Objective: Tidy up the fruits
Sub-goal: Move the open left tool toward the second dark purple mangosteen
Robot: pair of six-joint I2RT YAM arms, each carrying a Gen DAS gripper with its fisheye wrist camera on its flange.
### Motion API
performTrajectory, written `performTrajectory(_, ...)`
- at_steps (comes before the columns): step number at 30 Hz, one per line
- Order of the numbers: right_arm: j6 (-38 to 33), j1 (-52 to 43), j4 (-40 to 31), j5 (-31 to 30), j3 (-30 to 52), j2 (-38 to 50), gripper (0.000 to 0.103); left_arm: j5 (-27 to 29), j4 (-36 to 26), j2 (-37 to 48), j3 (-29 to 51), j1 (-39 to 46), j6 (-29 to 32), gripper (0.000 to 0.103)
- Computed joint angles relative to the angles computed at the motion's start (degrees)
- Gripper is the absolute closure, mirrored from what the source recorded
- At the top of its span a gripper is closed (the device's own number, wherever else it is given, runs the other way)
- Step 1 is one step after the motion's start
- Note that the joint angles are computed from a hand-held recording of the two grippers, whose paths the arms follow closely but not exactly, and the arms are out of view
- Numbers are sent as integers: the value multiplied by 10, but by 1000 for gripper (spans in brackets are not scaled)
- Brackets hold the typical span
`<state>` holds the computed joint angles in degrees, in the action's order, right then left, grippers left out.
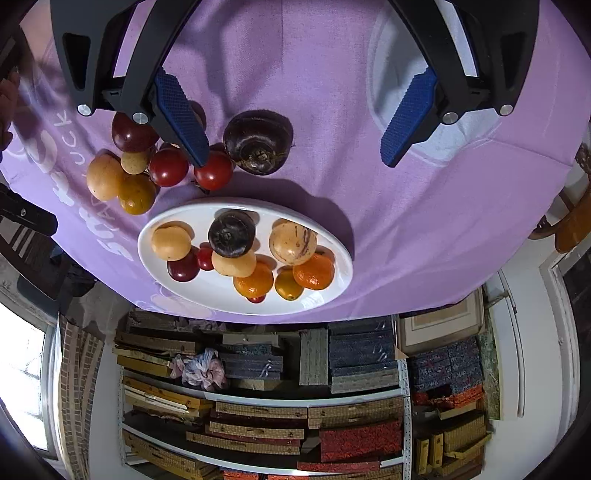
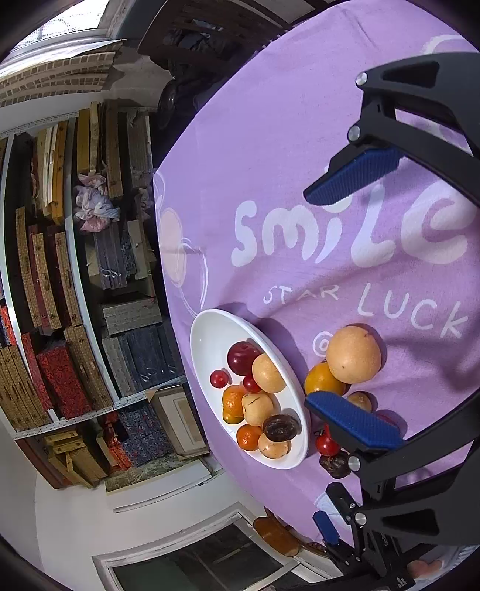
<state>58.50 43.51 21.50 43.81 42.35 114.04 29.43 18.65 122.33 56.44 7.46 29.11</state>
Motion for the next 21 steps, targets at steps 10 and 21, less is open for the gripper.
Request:
performTrajectory(10, -7, 0, -20, -12, 24, 14, 4, -45, -65, 23, 39, -29, 19, 8)
performTrajectory(21, -8, -3, -16, -24, 26, 19, 4, -108, -62, 54, 80, -15, 11, 6)
